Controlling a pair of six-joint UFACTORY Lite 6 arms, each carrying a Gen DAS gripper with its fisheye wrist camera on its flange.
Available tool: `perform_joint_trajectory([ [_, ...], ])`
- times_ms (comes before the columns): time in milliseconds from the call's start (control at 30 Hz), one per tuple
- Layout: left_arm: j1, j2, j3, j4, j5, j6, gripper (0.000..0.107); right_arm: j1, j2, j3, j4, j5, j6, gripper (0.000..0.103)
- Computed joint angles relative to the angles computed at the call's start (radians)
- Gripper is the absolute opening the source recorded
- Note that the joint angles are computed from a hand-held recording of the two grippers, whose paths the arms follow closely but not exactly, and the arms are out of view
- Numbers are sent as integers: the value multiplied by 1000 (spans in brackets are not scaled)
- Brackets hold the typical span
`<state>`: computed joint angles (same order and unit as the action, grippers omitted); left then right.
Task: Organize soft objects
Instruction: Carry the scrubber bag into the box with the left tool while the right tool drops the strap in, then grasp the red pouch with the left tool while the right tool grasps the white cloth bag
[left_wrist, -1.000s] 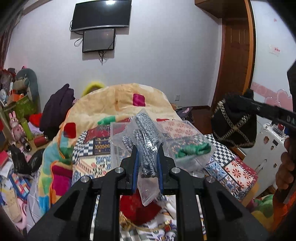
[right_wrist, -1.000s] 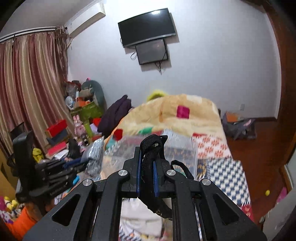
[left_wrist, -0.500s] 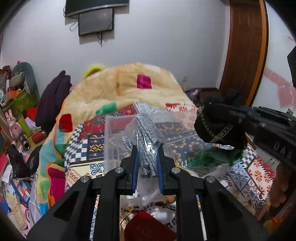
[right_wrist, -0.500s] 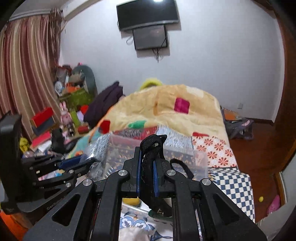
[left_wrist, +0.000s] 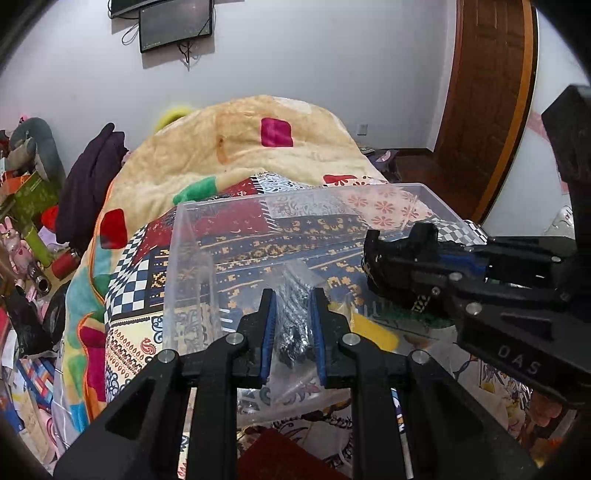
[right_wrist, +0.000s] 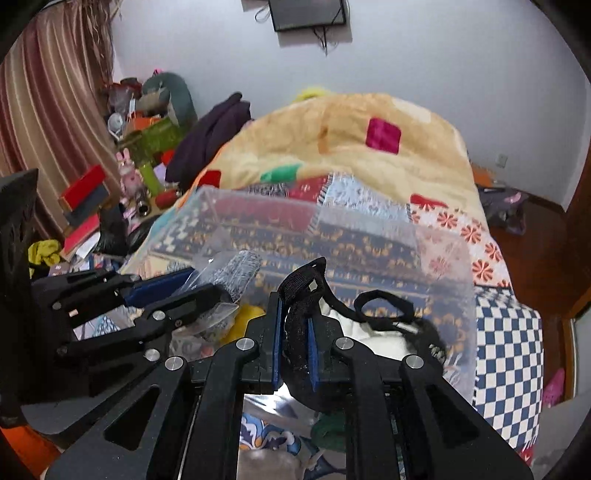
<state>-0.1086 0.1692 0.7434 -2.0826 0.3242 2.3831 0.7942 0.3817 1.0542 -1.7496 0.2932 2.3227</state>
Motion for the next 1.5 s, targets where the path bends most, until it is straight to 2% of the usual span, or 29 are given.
perform_joint_trajectory([
  [100, 15, -18, -6, 96, 22, -95, 21, 5, -9, -10, 56, -10, -59, 13],
  [200, 35, -55, -24, 178, 47, -181, 27, 7, -34, -33, 86, -20, -84, 27],
  [267, 50, -95, -46, 222, 66, -219, 29, 28, -62, -59, 96, 10, -85, 41],
  [367, 76, -179, -96, 271, 94, -259, 35, 73, -111, -97, 130, 82, -113, 50],
  [500, 137, -319, -175, 356, 150, -325, 52, 122, -215, -174, 140, 145, -92, 58],
  [533, 159, -368, -203, 376, 166, -338, 59, 140, -238, -189, 150, 170, -89, 63],
  [667, 226, -504, -296, 409, 209, -346, 73, 231, -328, -248, 186, 303, -78, 81],
  [733, 261, -557, -340, 426, 229, -351, 86, 276, -366, -283, 190, 364, -51, 87],
  [800, 297, -588, -375, 449, 252, -357, 92, 314, -384, -303, 210, 407, -36, 90],
  [900, 332, -603, -426, 451, 262, -326, 93, 356, -393, -335, 217, 432, 1, 92],
  [1033, 401, -520, -465, 411, 285, -232, 93, 398, -360, -369, 217, 435, 67, 93],
  [1300, 418, -349, -520, 123, 250, 97, 93, 368, -234, -412, 14, 292, 381, 93],
  [1400, 404, -320, -539, 39, 248, 198, 81, 356, -174, -401, -84, 255, 479, 93],
  [1500, 395, -290, -532, 52, 250, 192, 70, 372, -127, -371, -102, 240, 484, 89],
])
